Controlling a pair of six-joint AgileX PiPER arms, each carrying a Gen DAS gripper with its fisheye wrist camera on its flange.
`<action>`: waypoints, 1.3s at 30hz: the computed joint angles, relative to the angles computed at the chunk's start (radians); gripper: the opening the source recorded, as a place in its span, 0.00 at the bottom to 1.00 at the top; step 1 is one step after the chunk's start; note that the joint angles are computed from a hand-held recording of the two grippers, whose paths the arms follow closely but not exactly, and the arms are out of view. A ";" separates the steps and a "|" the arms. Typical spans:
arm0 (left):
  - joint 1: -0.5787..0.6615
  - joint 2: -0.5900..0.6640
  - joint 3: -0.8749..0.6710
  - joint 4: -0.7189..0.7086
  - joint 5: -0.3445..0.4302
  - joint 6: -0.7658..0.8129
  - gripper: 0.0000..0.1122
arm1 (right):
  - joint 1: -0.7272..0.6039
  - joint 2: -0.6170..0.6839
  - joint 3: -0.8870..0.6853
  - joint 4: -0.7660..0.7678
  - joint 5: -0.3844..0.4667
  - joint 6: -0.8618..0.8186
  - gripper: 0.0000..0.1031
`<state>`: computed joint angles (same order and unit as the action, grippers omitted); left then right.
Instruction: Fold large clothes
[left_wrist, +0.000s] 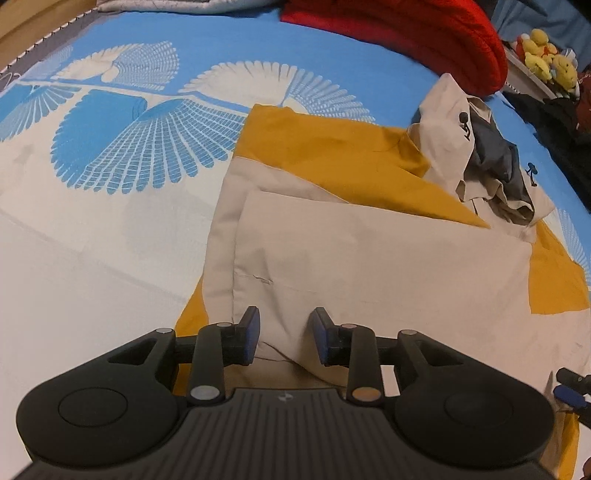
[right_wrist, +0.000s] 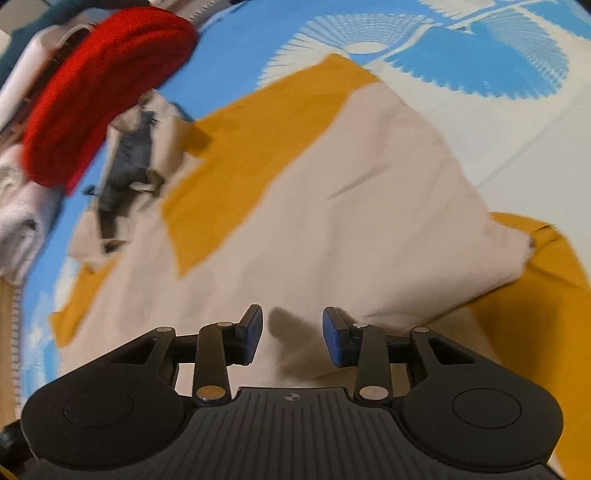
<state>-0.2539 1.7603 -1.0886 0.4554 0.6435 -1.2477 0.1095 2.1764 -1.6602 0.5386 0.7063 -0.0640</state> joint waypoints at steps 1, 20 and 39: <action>-0.001 -0.004 0.007 0.005 -0.006 -0.004 0.31 | 0.002 -0.005 0.001 -0.009 -0.005 0.000 0.37; -0.022 0.000 -0.007 0.024 0.009 -0.019 0.31 | 0.024 -0.066 0.059 -0.012 -0.092 -0.101 0.37; -0.104 -0.077 -0.037 0.194 0.068 -0.142 0.31 | 0.024 -0.183 0.179 0.108 -0.231 -0.319 0.46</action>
<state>-0.3583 1.6837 -1.1251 0.6492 0.7117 -1.3899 0.1331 1.9934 -1.4814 0.6464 0.4756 -0.3830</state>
